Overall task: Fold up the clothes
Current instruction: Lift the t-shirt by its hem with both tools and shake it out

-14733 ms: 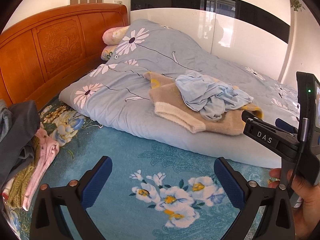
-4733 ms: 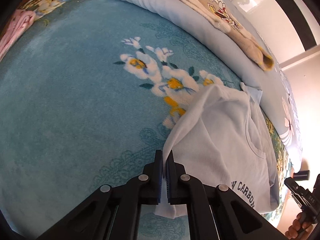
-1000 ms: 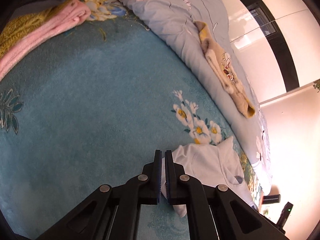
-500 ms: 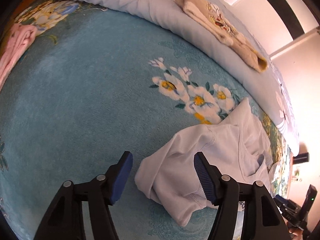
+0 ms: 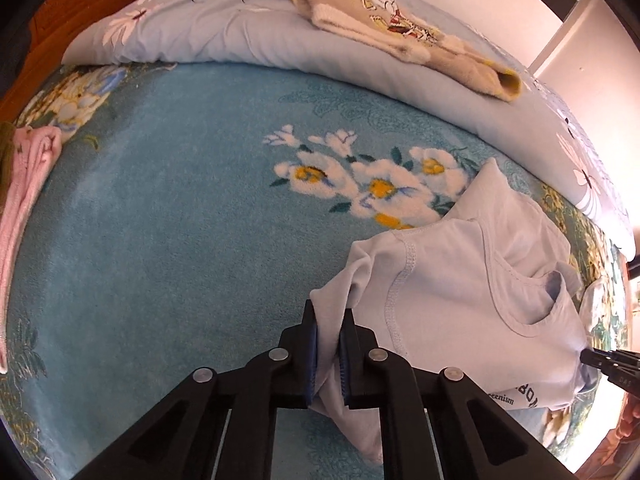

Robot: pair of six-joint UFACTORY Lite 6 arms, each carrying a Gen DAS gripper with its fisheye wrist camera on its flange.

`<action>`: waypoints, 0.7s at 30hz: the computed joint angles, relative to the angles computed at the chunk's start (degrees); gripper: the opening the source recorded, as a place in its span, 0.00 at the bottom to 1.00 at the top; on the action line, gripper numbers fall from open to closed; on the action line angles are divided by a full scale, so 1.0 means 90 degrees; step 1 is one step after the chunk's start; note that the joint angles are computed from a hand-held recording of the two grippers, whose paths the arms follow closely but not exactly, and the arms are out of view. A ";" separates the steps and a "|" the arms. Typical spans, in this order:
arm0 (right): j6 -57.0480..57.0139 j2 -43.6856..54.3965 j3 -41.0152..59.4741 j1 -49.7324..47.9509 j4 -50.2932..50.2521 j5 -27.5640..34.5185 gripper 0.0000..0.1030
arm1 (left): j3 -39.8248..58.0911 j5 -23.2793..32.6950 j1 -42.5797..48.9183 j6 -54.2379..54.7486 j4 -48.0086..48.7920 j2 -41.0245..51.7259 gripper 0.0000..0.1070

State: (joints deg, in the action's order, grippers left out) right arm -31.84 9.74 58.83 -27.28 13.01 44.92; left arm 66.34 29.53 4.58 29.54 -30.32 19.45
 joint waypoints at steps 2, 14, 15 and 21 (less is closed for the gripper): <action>-0.0147 -0.0202 0.0184 0.0043 0.0116 0.0162 0.07 | 0.0069 0.0050 0.0083 0.0154 -0.0290 -0.0270 0.09; -0.0155 -0.0098 0.4656 0.0207 0.1419 0.1126 0.06 | 0.2411 0.1197 0.0801 0.0250 -0.0830 -0.2561 0.08; -0.0153 -0.0108 0.5059 0.0140 0.1578 0.1249 0.06 | 0.2497 0.1331 0.0940 0.0361 -0.0915 -0.2840 0.08; -0.0452 -0.0604 0.6370 -0.0416 0.2558 0.1891 0.06 | 0.2819 0.2035 0.1463 0.0556 -0.0279 -0.4236 0.09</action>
